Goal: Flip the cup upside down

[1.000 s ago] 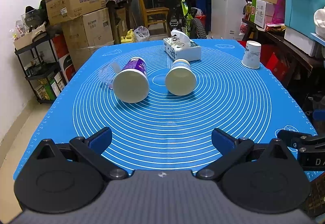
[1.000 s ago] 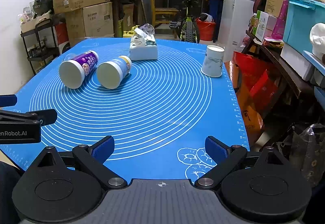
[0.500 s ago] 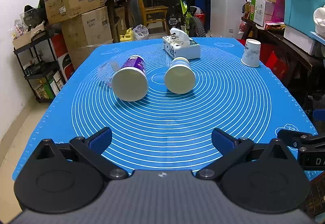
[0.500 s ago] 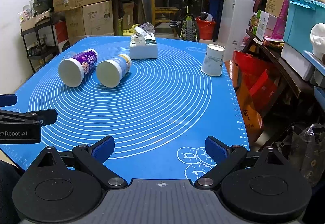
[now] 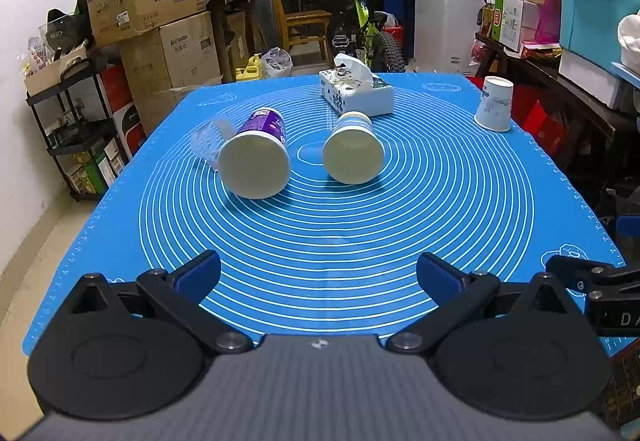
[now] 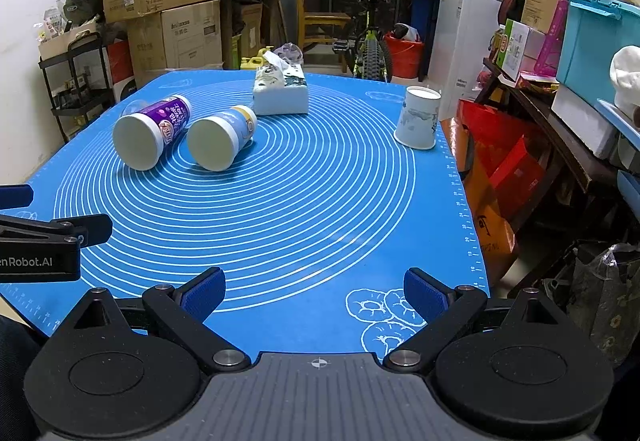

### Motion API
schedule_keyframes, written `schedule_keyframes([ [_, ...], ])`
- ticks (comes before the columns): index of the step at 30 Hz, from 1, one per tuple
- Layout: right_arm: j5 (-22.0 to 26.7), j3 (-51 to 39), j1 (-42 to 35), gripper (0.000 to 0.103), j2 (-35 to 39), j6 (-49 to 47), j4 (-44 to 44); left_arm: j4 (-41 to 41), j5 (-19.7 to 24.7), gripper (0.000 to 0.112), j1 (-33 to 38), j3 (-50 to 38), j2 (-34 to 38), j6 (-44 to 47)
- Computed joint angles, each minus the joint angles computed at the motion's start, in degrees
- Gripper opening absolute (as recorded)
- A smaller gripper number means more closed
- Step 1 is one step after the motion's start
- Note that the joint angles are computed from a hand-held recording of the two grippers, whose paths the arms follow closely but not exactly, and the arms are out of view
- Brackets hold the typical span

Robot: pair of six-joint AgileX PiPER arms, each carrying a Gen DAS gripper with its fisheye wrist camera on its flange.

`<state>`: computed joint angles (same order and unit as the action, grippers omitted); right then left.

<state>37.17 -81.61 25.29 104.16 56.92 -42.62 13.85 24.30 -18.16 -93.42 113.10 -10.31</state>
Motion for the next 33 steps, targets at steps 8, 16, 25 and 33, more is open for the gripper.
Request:
schedule_keyframes([
  [8,0.08,-0.08,0.02,0.096,0.02,-0.08,0.09,0.62,0.55,0.103,-0.15,-0.57,0.26,-0.62],
  [16,0.12,-0.03,-0.06,0.096,-0.06,-0.25,0.17,0.32,0.46,0.103,-0.11,-0.47,0.26,-0.27],
  [25,-0.36,-0.18,-0.44,0.096,0.22,-1.18,0.96,0.42,0.56,0.103,-0.14,-0.48,0.32,-0.33],
  [33,-0.7,-1.52,-1.91,0.096,0.82,-2.0,1.29,-1.66,2.66,0.103,-0.33,-4.99,2.71,2.02],
])
